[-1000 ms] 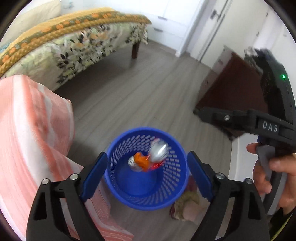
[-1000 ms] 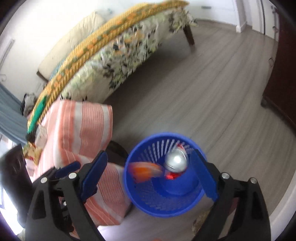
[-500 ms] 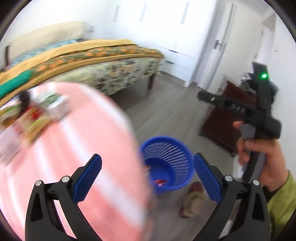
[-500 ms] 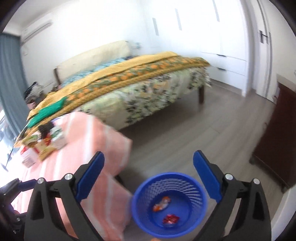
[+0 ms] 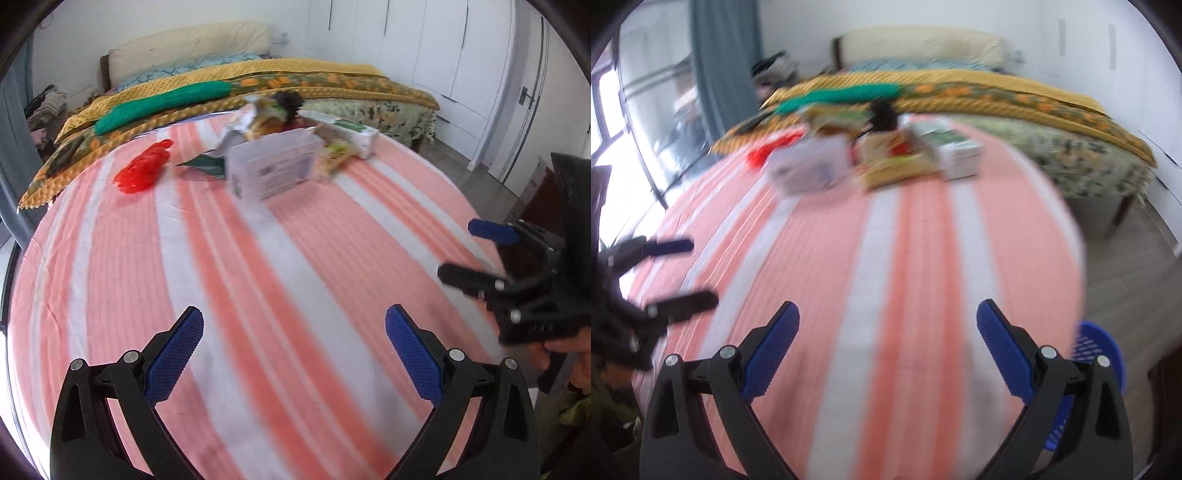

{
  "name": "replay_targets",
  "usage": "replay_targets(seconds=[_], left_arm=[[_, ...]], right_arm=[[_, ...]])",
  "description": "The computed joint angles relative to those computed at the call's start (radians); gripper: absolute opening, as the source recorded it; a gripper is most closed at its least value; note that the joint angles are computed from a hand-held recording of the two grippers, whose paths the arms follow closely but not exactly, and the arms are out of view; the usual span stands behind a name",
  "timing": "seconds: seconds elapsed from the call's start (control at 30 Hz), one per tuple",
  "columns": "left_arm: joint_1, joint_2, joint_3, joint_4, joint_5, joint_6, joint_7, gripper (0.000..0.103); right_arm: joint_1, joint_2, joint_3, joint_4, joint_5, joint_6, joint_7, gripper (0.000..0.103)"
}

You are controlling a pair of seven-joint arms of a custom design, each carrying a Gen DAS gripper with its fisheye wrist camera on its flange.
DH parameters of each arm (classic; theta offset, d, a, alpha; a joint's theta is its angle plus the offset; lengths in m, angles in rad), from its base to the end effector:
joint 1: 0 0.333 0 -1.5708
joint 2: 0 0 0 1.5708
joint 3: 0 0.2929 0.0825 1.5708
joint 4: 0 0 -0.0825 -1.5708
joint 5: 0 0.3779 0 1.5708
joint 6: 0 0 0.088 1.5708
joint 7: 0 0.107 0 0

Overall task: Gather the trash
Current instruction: 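Return both tools to the table and move the left tool to the clear plastic box, then grasp the clear plastic box with the left tool while the right tool grasps the yellow-green snack bar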

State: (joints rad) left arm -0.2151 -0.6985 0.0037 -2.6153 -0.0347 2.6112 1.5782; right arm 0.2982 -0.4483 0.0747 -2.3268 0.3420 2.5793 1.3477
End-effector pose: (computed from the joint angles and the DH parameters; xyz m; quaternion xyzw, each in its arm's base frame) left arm 0.3858 -0.0819 0.5339 -0.5969 0.7265 -0.2730 0.2035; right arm 0.4371 0.1693 0.5704 -0.7716 0.5245 -0.1319 0.3348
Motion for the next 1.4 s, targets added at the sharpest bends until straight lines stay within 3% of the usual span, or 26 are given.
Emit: replay_targets(seconds=[0.13, 0.27, 0.47, 0.53, 0.6, 0.7, 0.83, 0.93, 1.07, 1.13, 1.2, 1.3, 1.4], left_arm=[[-0.016, 0.061, 0.066, 0.048, 0.014, 0.058, 0.150, 0.098], [-0.059, 0.235, 0.118, 0.205, -0.045, 0.083, 0.328, 0.098], [-0.041, 0.450, 0.109, 0.407, -0.152, 0.036, 0.468, 0.096], [-0.025, 0.479, 0.091, 0.434, -0.159, 0.025, 0.518, 0.086], [-0.015, 0.484, 0.076, 0.444, -0.187, 0.001, 0.573, 0.063], [0.013, 0.468, 0.047, 0.434, -0.224, -0.025, 0.594, 0.040], [0.061, 0.355, 0.013, 0.353, -0.287, -0.093, 0.543, 0.035], [0.078, 0.262, 0.036, 0.285, -0.340, -0.180, 0.471, 0.035], [0.100, 0.208, 0.130, 0.261, -0.481, -0.288, 0.393, 0.036], [0.135, 0.208, 0.130, 0.264, -0.485, -0.284, 0.364, 0.041], [0.174, 0.212, 0.112, 0.267, -0.446, -0.250, 0.328, 0.062], [0.206, 0.218, 0.092, 0.271, -0.386, -0.207, 0.285, 0.077], [0.187, 0.216, 0.090, 0.262, -0.362, -0.172, 0.307, 0.096]], right_arm=[[0.017, 0.033, 0.021, 0.013, -0.003, -0.015, 0.011, 0.094], [0.025, 0.014, 0.026, -0.007, -0.005, 0.001, 0.022, 0.094], [0.023, -0.040, 0.019, -0.052, -0.006, 0.041, 0.039, 0.094], [0.020, -0.048, 0.018, -0.061, -0.008, 0.057, 0.041, 0.094], [0.020, -0.055, 0.014, -0.068, -0.007, 0.071, 0.038, 0.094], [0.023, -0.063, 0.005, -0.078, 0.004, 0.097, 0.032, 0.094], [0.028, -0.076, -0.002, -0.086, 0.017, 0.112, 0.019, 0.094], [0.035, -0.082, -0.013, -0.086, 0.035, 0.117, 0.008, 0.094], [0.049, -0.083, -0.029, -0.083, 0.071, 0.114, -0.012, 0.094], [0.048, -0.083, -0.027, -0.084, 0.077, 0.111, -0.015, 0.094], [0.045, -0.086, -0.024, -0.086, 0.082, 0.105, -0.011, 0.094], [0.038, -0.097, -0.016, -0.095, 0.078, 0.111, -0.006, 0.094], [0.029, -0.097, -0.010, -0.098, 0.069, 0.112, 0.008, 0.094]])
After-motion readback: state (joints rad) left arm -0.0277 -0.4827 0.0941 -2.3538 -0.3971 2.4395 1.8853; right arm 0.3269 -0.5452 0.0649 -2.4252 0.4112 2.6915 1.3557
